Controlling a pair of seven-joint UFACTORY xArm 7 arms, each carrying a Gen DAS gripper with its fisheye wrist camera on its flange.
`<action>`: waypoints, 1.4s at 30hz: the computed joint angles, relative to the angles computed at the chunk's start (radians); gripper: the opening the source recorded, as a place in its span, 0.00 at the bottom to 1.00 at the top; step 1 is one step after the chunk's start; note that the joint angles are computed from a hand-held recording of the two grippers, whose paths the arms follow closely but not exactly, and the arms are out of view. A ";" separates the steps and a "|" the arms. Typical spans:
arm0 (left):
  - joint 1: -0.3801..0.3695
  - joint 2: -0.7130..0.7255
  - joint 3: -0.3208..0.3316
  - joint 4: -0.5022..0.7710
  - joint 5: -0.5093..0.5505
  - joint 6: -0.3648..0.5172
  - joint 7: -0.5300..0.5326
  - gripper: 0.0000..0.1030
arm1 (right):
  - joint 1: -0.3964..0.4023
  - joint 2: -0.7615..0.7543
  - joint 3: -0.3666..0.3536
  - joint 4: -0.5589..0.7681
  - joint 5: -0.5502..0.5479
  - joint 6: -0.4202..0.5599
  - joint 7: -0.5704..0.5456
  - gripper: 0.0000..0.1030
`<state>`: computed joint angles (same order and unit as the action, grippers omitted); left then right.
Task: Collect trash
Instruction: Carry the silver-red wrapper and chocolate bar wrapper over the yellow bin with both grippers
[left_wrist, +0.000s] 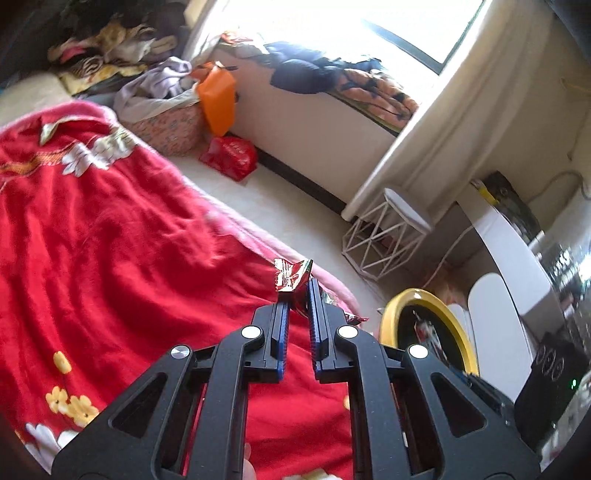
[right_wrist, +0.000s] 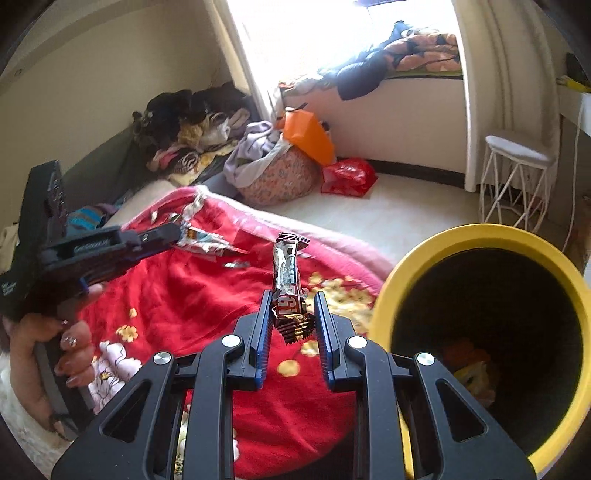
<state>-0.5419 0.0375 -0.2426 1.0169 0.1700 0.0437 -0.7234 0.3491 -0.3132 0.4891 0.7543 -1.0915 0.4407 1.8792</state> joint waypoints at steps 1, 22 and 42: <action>-0.003 -0.002 -0.004 0.003 0.000 0.004 0.005 0.06 | 0.004 -0.021 -0.005 -0.014 0.010 0.004 -0.001 0.21; -0.071 -0.027 -0.070 -0.001 -0.160 0.004 0.205 0.06 | -0.107 -0.343 0.106 -0.198 0.330 0.040 -0.145 0.21; -0.202 0.104 -0.042 0.158 0.044 0.092 0.129 0.06 | -0.125 -0.590 0.115 -0.369 0.614 0.136 -0.260 0.21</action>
<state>-0.7436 0.1412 -0.2848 1.1751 0.2144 0.1358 -0.5947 0.2245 -0.9034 0.6044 0.3849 -0.4771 0.5765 1.6195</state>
